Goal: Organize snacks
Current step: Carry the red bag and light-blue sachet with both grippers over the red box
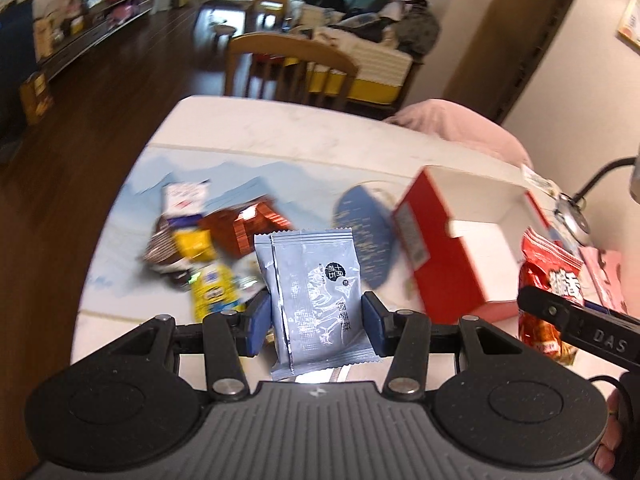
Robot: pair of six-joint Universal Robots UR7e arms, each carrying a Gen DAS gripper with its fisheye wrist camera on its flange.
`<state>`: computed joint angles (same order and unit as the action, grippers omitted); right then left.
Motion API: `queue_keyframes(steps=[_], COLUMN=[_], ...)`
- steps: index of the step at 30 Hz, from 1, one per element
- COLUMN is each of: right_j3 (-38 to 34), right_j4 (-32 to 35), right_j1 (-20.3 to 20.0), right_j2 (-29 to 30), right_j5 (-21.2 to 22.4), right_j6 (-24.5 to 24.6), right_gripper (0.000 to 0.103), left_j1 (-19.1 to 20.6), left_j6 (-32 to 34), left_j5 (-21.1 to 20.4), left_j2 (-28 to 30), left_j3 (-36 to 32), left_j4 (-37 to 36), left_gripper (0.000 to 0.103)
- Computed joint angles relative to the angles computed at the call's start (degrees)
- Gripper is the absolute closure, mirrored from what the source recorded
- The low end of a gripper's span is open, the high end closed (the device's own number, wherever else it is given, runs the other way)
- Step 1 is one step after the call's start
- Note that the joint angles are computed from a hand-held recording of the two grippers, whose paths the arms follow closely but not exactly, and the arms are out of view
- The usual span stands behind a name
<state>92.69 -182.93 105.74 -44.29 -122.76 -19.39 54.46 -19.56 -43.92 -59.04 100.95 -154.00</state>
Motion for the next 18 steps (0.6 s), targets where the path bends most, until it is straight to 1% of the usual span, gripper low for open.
queue_keyframes(steps=[6, 9, 10, 18], right_j3=[-1.87, -3.62, -3.35, -8.43], right_j4=[1.38, 2.06, 2.36, 8.18], right_j1=[-2.75, -4.27, -4.94, -9.17], right_j2=[-2.06, -2.39, -3.31, -3.72], right_j5=[1.6, 2.42, 2.67, 4.59], right_j6=[-3.43, -5.84, -6.84, -12.58], right_gripper=[0.024, 0.024, 0.024, 0.024], left_j1=[-2.15, -2.93, -3.18, -3.95], left_j6=[1.84, 1.91, 1.87, 1.83], left_j5=[-0.74, -1.13, -1.18, -1.31], left_j2=[6.31, 9.72, 10.69, 21.09], left_j3=[-6.23, -10.02, -11.12, -23.44], left_j4=[0.04, 1.48, 1.91, 7.57], left_gripper=[0.055, 0.055, 0.055, 0.055])
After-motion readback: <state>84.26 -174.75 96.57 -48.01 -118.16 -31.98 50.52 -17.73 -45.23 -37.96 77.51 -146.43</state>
